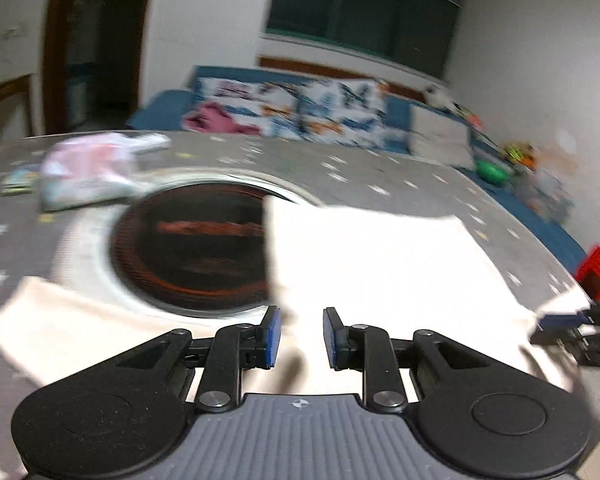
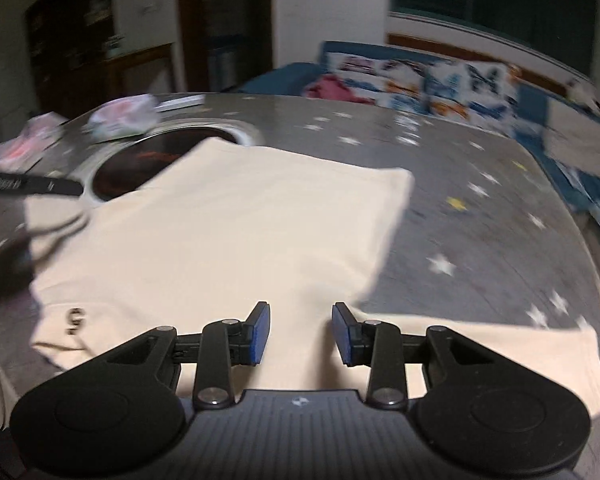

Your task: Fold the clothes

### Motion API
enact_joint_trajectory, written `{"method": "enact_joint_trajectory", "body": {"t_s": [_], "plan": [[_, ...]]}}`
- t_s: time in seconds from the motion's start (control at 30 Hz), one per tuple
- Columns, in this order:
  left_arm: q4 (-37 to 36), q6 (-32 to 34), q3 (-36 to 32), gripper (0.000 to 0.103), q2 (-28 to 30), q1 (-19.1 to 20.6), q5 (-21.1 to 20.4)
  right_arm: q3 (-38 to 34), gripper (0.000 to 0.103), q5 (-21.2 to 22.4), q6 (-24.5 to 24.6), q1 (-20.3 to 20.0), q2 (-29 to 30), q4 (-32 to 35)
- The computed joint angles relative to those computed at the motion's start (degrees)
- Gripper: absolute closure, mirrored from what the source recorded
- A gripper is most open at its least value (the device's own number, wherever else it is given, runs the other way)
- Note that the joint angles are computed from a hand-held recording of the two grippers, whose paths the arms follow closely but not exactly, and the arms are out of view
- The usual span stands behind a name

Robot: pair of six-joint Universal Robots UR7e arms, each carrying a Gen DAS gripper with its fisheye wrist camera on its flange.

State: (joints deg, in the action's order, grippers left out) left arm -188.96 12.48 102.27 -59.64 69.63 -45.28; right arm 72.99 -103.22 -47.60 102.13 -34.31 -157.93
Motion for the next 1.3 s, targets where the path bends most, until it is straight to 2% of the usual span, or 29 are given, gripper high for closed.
{"method": "enact_joint_trajectory", "body": {"t_s": [0.2,0.43,0.87,1.0,1.17,1.23,1.27,1.3], "plan": [[4.94,-1.59,-3.2,0.078,3.89,0.56,-0.27,-2.34,0.069,-1.92,1.35,-1.08,1.94,-2.59],[3.37,-0.13,-2.91,0.077,4.14,0.79,-0.04,0.74,0.069,-0.49,2.94,-3.38,-1.12,-5.94],[3.21,1.4,-3.8,0.075,4.89,0.92,0.68,-1.73,0.07,-9.33,6.5,-7.33,-1.75,-15.61],[4.5,0.9,-4.25,0.07,4.98,0.52,1.43,-2.84,0.07,-11.66,5.83,-7.68,-1.43,-17.85],[6.1,0.76,-4.65,0.069,5.0,-0.44,1.09,-2.94,0.07,-9.92,8.64,-8.38,-2.18,-15.69],[6.21,1.24,-4.47,0.065,4.89,-1.07,-0.15,-2.61,0.07,-9.42,9.03,-8.59,-2.47,-14.46],[6.26,1.49,-4.39,0.064,4.85,-1.41,-0.81,-2.44,0.072,-9.23,9.15,-8.64,-2.62,-14.03],[6.46,1.96,-4.31,0.064,4.81,-1.75,-1.72,-2.37,0.08,-9.21,9.24,-8.61,-2.68,-13.95]]}}
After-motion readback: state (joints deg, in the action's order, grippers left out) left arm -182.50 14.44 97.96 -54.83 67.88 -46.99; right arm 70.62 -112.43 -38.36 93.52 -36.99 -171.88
